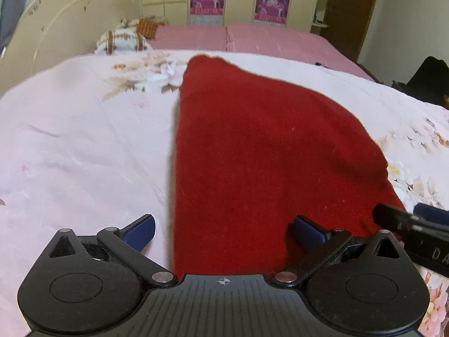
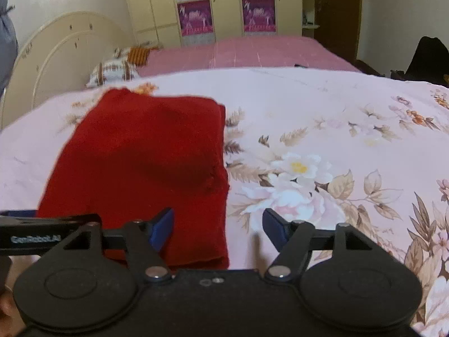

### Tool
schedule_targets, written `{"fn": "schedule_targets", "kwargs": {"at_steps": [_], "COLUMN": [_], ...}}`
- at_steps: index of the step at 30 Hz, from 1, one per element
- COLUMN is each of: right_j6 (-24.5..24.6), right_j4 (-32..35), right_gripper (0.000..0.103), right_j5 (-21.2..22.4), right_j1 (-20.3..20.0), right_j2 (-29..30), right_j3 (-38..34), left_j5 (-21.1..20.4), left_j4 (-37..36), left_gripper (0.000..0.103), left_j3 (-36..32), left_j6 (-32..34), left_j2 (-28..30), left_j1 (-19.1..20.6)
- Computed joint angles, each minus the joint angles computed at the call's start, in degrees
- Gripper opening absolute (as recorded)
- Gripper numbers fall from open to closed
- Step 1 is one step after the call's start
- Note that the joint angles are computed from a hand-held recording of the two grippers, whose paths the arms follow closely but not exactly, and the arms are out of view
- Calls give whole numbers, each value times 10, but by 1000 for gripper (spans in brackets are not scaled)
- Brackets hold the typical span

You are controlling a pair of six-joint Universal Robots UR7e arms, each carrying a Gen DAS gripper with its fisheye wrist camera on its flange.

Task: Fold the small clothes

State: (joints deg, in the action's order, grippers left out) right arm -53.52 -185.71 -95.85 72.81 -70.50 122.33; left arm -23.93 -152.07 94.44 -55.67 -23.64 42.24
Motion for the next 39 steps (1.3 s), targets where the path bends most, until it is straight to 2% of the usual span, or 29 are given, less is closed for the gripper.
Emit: {"fn": "schedule_targets", "kwargs": {"at_steps": [1, 5, 8, 12, 14, 16, 19, 23, 26, 29, 34, 37, 39], "right_j6": [0, -5, 5, -1, 3, 6, 8, 23, 24, 25, -3, -13, -39], "right_j4": [-2, -12, -6, -7, 3, 4, 16, 44, 84, 86, 131, 120, 122], "right_gripper": [79, 79, 79, 81, 81, 87, 90, 101, 102, 102, 102, 102, 102], "right_j5": [-4, -30, -33, -50, -53, -62, -68, -67, -68, -81, -50, -15, 15], "right_j1": [0, 4, 5, 10, 11, 13, 17, 22, 26, 34, 31, 26, 19], "right_j2": [1, 12, 11, 12, 6, 2, -10, -32, -53, -72, -132, -176, -210], "right_j3": [1, 2, 2, 5, 7, 9, 11, 12, 12, 24, 47, 76, 93], "left_j5": [4, 23, 28, 10, 14, 25, 22, 17, 34, 34, 27, 32, 29], "left_j4": [3, 58, 44, 96, 120, 156, 147, 71, 108, 145, 216, 299, 335], "left_gripper": [103, 103, 103, 103, 103, 103, 103, 103, 103, 103, 103, 103, 103], "left_j3": [1, 2, 14, 9, 8, 7, 17, 46, 54, 60, 75, 87, 95], "left_j6": [-2, -34, -38, -77, -96, -129, -123, -77, -118, -139, -189, -266, -301], "left_j2": [0, -6, -9, -21, -24, -27, -35, -45, -57, -70, -101, -124, -139], "left_j1": [-4, -19, -25, -23, -25, -29, -35, -43, -53, -63, -86, -113, -131]}}
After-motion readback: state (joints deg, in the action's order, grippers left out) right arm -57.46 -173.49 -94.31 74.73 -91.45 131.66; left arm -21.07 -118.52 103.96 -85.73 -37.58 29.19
